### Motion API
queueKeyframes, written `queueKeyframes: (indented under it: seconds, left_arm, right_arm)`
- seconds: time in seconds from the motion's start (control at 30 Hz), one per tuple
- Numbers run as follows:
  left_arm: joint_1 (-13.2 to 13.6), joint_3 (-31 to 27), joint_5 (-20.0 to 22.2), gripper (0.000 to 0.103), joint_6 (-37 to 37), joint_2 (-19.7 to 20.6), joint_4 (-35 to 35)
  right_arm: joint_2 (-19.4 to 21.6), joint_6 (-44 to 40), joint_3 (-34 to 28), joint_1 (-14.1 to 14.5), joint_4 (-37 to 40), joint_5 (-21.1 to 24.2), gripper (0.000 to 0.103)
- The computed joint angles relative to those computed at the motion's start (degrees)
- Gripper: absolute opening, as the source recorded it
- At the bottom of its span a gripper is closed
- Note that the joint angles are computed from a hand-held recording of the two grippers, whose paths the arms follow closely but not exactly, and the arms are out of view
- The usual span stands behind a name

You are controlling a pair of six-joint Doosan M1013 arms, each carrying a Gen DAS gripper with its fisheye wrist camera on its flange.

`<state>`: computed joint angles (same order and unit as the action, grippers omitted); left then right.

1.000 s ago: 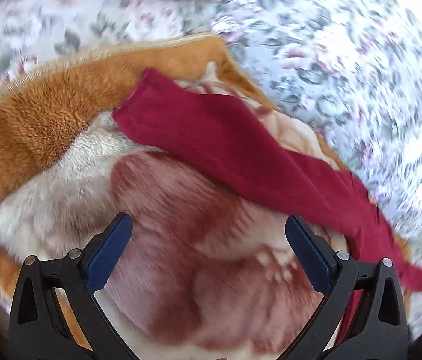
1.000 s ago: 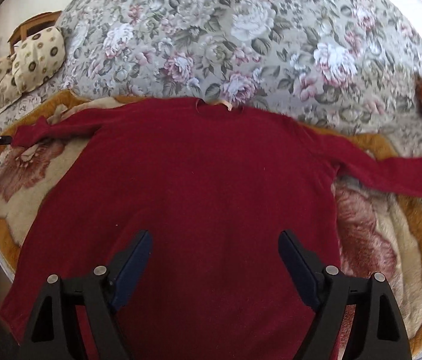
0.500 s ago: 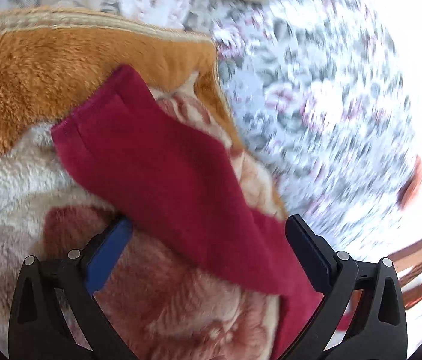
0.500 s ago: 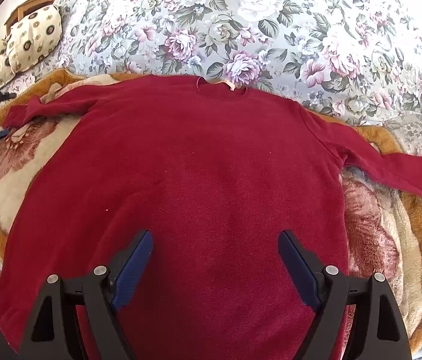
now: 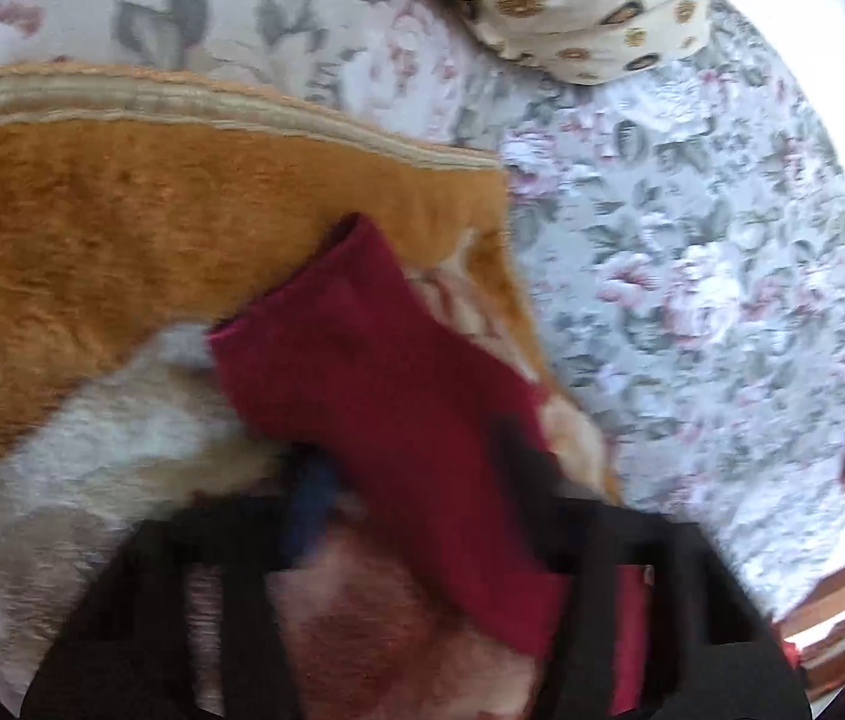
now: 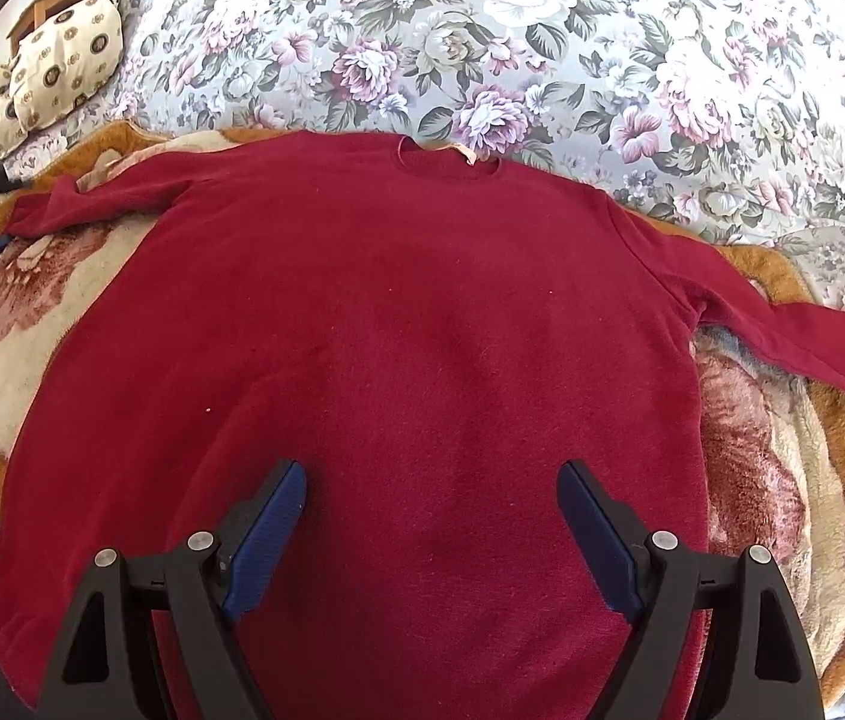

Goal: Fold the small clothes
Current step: 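Grasp the sweater sleeve cuff with the left tool and lift it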

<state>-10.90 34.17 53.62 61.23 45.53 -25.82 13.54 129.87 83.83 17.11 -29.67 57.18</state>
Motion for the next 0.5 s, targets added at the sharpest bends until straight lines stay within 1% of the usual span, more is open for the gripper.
queueKeyframes:
  seconds: [0.03,0.1,0.13,0.17,0.23,0.27,0.3,0.33,0.37,0.4,0.47,0.5]
  left_arm:
    - [-0.05,0.85,-0.18,0.012,-1.42,-0.45,1.54]
    - [-0.4,4.36,-3.55,0.008,-2.7,-2.51,4.64]
    - [-0.84,5.76,-5.36,0.008,-2.6,-3.59,6.9]
    - [-1.38,6.39,-6.35,0.006,-1.97,-4.35,9.21]
    - [-2.54,7.03,-8.11,0.006,-0.35,-5.59,12.83]
    - [-3.11,7.61,-9.84,0.006,1.75,-6.44,11.97]
    - [-3.4,8.25,-11.52,0.006,5.21,-7.12,8.51]
    - [-3.57,8.36,-12.28,0.006,9.37,-7.39,3.76]
    - [-3.87,8.17,-12.39,0.005,15.33,-7.45,-3.32]
    - [-4.43,7.62,-11.6,0.005,20.82,-7.26,-9.32]
    - [-6.41,6.19,-8.96,0.005,29.31,-6.64,-16.64]
    - [-7.32,5.76,-7.77,0.005,32.16,-6.36,-18.87]
  right_arm:
    - [0.03,-0.14,-0.03,-0.02,0.08,0.09,0.084]
    - [0.0,-0.18,0.04,-0.07,0.29,-0.02,0.084]
    - [-0.09,-0.21,0.14,-0.18,0.48,-0.19,0.084]
    - [-0.17,-0.06,0.24,-0.26,0.67,-0.35,0.084]
    - [-0.33,0.42,0.43,-0.44,0.94,-0.61,0.084]
    - [-0.45,0.79,0.57,-0.53,1.08,-0.83,0.084]
    - [-0.59,1.27,0.72,-0.61,1.13,-1.07,0.084]
    - [-0.65,1.7,0.81,-0.65,1.13,-1.21,0.084]
    - [-0.73,2.15,0.91,-0.71,1.14,-1.33,0.084]
    - [-0.79,2.56,1.0,-0.73,1.04,-1.39,0.084]
    - [-0.86,3.26,1.09,-0.75,0.76,-1.34,0.084]
    - [-0.93,3.47,1.17,-0.75,0.64,-1.38,0.084]
